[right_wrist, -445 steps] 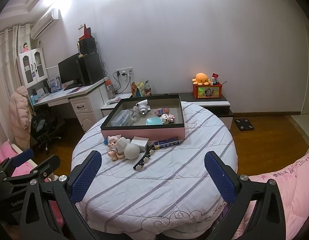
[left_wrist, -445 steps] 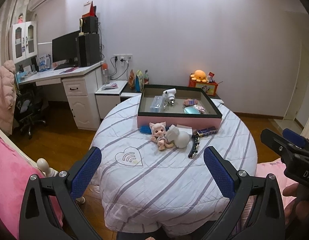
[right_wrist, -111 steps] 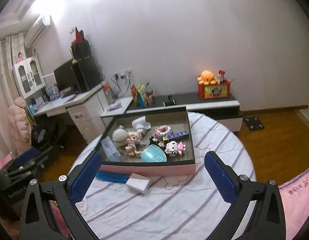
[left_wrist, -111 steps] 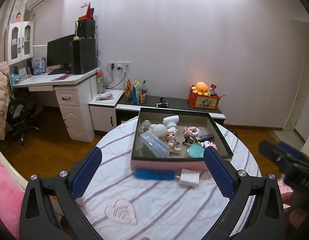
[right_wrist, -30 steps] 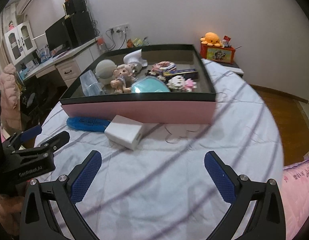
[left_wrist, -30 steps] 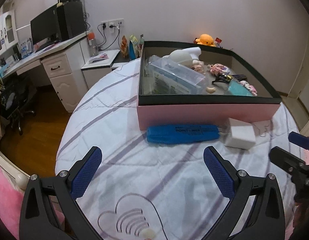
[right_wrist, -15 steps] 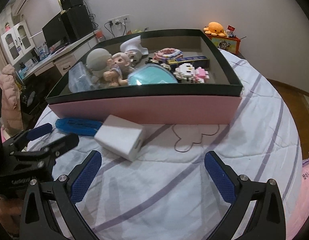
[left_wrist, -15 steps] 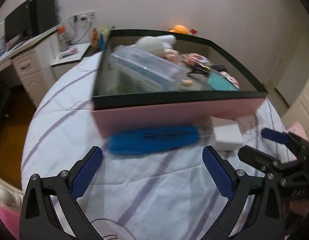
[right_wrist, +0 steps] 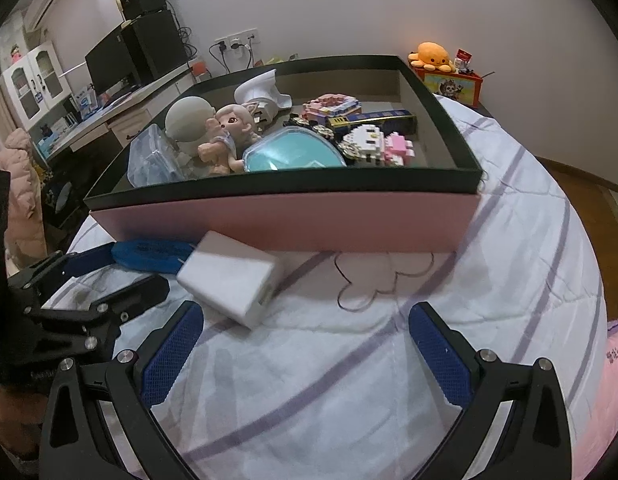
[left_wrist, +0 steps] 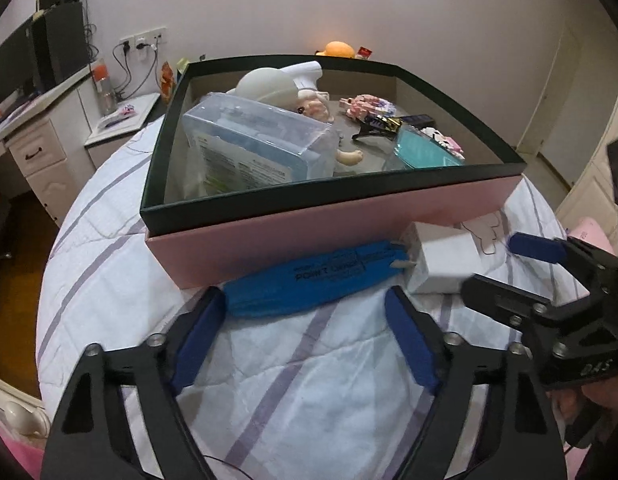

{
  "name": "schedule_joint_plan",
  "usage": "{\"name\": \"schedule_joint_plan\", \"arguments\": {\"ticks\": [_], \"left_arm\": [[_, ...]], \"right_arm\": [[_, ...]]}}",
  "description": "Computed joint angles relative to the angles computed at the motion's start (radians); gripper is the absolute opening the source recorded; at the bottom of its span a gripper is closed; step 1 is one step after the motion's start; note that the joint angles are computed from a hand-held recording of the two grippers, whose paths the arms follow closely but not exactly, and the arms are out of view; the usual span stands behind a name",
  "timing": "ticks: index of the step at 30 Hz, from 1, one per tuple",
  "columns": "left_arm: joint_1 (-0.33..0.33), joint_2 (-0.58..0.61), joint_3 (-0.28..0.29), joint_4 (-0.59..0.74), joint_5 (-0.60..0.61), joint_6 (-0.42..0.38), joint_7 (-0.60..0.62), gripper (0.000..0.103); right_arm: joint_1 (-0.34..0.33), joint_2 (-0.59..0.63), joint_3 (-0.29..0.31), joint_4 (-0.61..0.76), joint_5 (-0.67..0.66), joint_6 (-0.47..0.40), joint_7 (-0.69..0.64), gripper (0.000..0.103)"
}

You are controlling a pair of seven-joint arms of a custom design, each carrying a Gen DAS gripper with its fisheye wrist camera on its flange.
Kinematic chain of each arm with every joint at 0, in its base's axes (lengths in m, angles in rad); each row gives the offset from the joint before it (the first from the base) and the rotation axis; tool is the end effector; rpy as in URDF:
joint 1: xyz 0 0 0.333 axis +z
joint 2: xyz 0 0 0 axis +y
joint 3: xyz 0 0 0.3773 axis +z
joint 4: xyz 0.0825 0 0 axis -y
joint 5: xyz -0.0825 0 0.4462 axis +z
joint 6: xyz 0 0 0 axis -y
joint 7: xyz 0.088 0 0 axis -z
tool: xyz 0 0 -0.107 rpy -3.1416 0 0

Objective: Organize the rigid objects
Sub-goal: 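Withdraw both tools back toward the highlighter and charger, then grasp the blue highlighter with the left tool while the right tool grasps the white charger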

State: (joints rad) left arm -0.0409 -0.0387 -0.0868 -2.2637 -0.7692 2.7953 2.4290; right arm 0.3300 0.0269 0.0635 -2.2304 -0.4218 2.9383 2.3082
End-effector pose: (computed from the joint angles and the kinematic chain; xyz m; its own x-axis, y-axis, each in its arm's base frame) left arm 0.5952 -0.0442 0.4542 -0.3592 -0.9270 0.1082 -0.7441 0.2145 -0.6327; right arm 0.5646 0.2628 0.4569 0.0909 -0.9851 -0.1459 -0.7769 0.0215 -0.6293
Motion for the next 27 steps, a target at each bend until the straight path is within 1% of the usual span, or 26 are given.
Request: {"name": "schedule_joint_plan", "arguments": {"ticks": [1,3,4,6,8,10,11,14,16,17,18,19,20,21,22,23,24,26,27], "left_arm": [[0.000,-0.005,0.002,-0.001,-0.015,-0.015,0.019,0.072],[-0.003,-0.020,0.004,-0.012,-0.017,-0.034,0.055,0.066],[-0.006,-0.026,0.007,-0.016,-0.021,-0.040,0.075,0.065],[-0.016,-0.040,0.016,-0.024,-0.062,-0.061,0.154,0.065],[-0.025,-0.045,0.018,-0.032,-0.077,-0.056,0.196,0.066],[-0.027,-0.030,0.008,-0.030,-0.026,0.001,0.152,0.067],[-0.026,-0.022,0.006,-0.024,-0.001,0.012,0.127,0.067],[-0.027,-0.008,0.004,-0.002,-0.007,-0.009,0.146,0.066],[-0.028,-0.005,-0.006,-0.006,0.033,0.005,0.140,0.066],[-0.030,-0.001,-0.010,-0.006,0.048,0.008,0.133,0.065],[-0.030,-0.002,-0.011,-0.006,0.054,0.004,0.136,0.062],[-0.031,-0.004,-0.011,-0.005,0.049,-0.006,0.147,0.056],[-0.031,-0.006,-0.009,-0.001,0.037,-0.023,0.164,0.052],[-0.031,-0.007,-0.007,0.003,0.028,-0.042,0.178,0.046],[-0.031,-0.009,-0.008,0.003,0.027,-0.047,0.185,0.045],[-0.032,-0.011,-0.008,0.002,0.026,-0.052,0.197,0.044],[-0.034,-0.012,-0.009,0.001,0.026,-0.053,0.204,0.044],[-0.040,-0.006,-0.018,0.000,0.052,-0.023,0.197,0.045],[-0.043,-0.001,-0.024,-0.002,0.074,0.006,0.179,0.048]], "right_arm": [[0.000,0.006,0.002,0.006,0.011,0.003,-0.017,0.103],[0.006,0.008,-0.003,0.012,-0.018,-0.003,0.003,0.103],[0.007,0.007,-0.007,0.011,-0.032,-0.006,0.016,0.103],[0.004,-0.003,-0.014,0.005,-0.078,-0.027,0.078,0.103],[-0.004,-0.010,-0.013,-0.002,-0.086,-0.031,0.094,0.103],[-0.014,-0.010,-0.008,-0.008,-0.056,-0.013,0.068,0.103],[-0.017,-0.007,-0.006,-0.007,-0.041,-0.004,0.047,0.103],[-0.017,0.011,-0.003,0.009,-0.021,0.000,-0.005,0.103],[-0.013,0.028,-0.004,0.023,0.024,0.002,-0.062,0.102],[-0.010,0.036,-0.005,0.032,0.042,-0.009,-0.095,0.100],[-0.005,0.040,-0.010,0.037,0.042,-0.014,-0.109,0.096],[0.000,0.039,-0.015,0.037,0.040,-0.015,-0.116,0.092],[0.006,0.039,-0.019,0.040,0.030,-0.022,-0.124,0.083],[0.012,0.037,-0.024,0.043,0.004,-0.037,-0.122,0.073],[0.011,0.033,-0.022,0.039,0.015,-0.038,-0.149,0.068],[0.006,0.029,-0.016,0.034,0.051,-0.033,-0.193,0.060],[0.006,0.024,-0.014,0.030,0.064,-0.035,-0.212,0.055],[0.004,0.019,-0.013,0.024,0.071,-0.037,-0.233,0.055],[0.003,0.018,-0.013,0.022,0.073,-0.034,-0.237,0.055]]}}
